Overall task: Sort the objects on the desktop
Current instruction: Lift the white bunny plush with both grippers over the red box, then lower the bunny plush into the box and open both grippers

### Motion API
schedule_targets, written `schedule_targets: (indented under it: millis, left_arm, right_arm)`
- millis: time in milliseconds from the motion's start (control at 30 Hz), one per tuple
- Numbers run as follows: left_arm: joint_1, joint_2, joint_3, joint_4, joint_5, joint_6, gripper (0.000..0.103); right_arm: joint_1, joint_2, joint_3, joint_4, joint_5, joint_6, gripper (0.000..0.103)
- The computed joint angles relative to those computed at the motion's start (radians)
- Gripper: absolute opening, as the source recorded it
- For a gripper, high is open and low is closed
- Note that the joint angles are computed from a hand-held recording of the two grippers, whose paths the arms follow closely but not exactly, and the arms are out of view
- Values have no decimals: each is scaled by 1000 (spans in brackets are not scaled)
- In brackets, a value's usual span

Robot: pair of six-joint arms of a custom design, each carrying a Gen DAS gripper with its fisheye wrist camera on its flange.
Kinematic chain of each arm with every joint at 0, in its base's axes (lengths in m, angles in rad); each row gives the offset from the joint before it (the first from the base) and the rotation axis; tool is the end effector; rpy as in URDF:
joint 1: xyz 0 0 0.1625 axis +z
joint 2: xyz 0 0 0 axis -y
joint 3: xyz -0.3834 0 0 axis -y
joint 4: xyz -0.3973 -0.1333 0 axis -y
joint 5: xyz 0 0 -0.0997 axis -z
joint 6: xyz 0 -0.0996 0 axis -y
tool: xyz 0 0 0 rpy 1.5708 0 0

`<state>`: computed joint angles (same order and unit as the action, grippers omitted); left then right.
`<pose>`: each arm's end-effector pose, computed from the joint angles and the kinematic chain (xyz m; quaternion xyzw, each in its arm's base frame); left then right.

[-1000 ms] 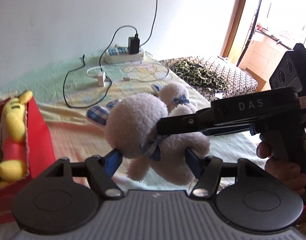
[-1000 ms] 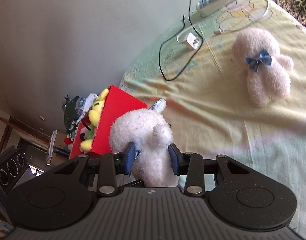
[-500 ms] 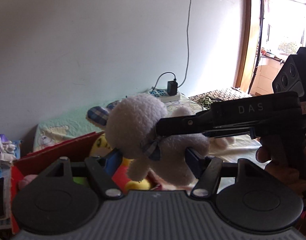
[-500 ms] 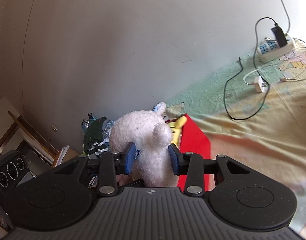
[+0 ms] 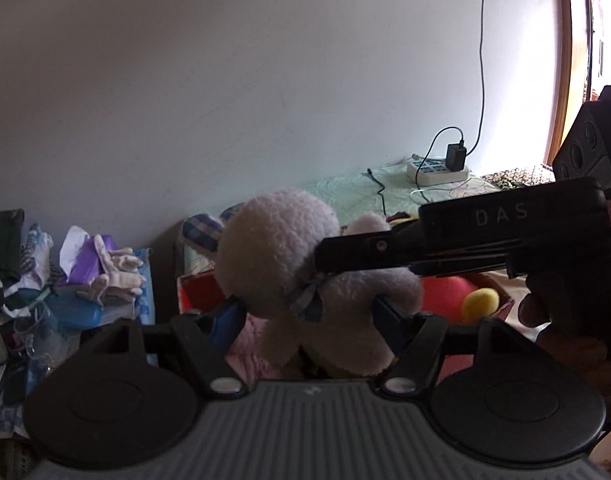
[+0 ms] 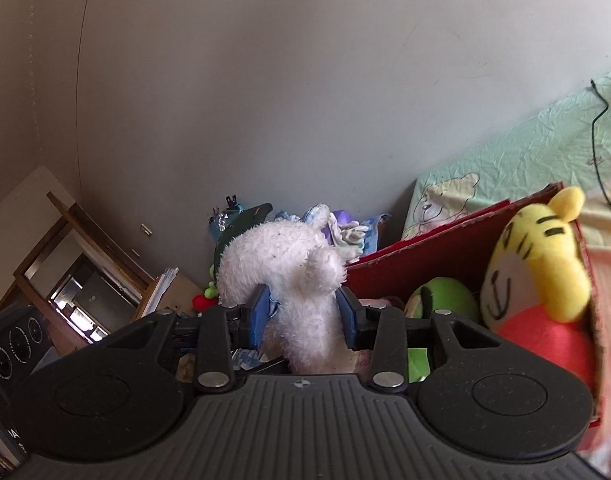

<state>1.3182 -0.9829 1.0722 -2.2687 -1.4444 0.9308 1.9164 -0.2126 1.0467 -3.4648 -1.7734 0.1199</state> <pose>-0.0454 -0.7594 0.4220 0.5154 0.8008 -0.2620 0.1563 0.3693 -0.6913 -0.0116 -0.0459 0.8587 -0.5095 0.0311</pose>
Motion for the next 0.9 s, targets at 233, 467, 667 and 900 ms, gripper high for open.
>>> schedule_targets:
  millis: [233, 467, 667, 900]
  left_arm:
    - [42, 60, -73, 28, 69, 27, 72]
    - [45, 75, -59, 4, 113, 94, 73]
    - [47, 57, -17, -16, 126, 128, 72]
    - [48, 37, -14, 16, 94, 114, 73]
  right_arm:
    - [-18, 72, -95, 101, 39, 85, 40]
    - [-9, 83, -113, 172, -25, 68, 40]
    - [-13, 55, -64, 203, -54, 75, 46]
    - [-11, 7, 24, 117, -88, 96, 42]
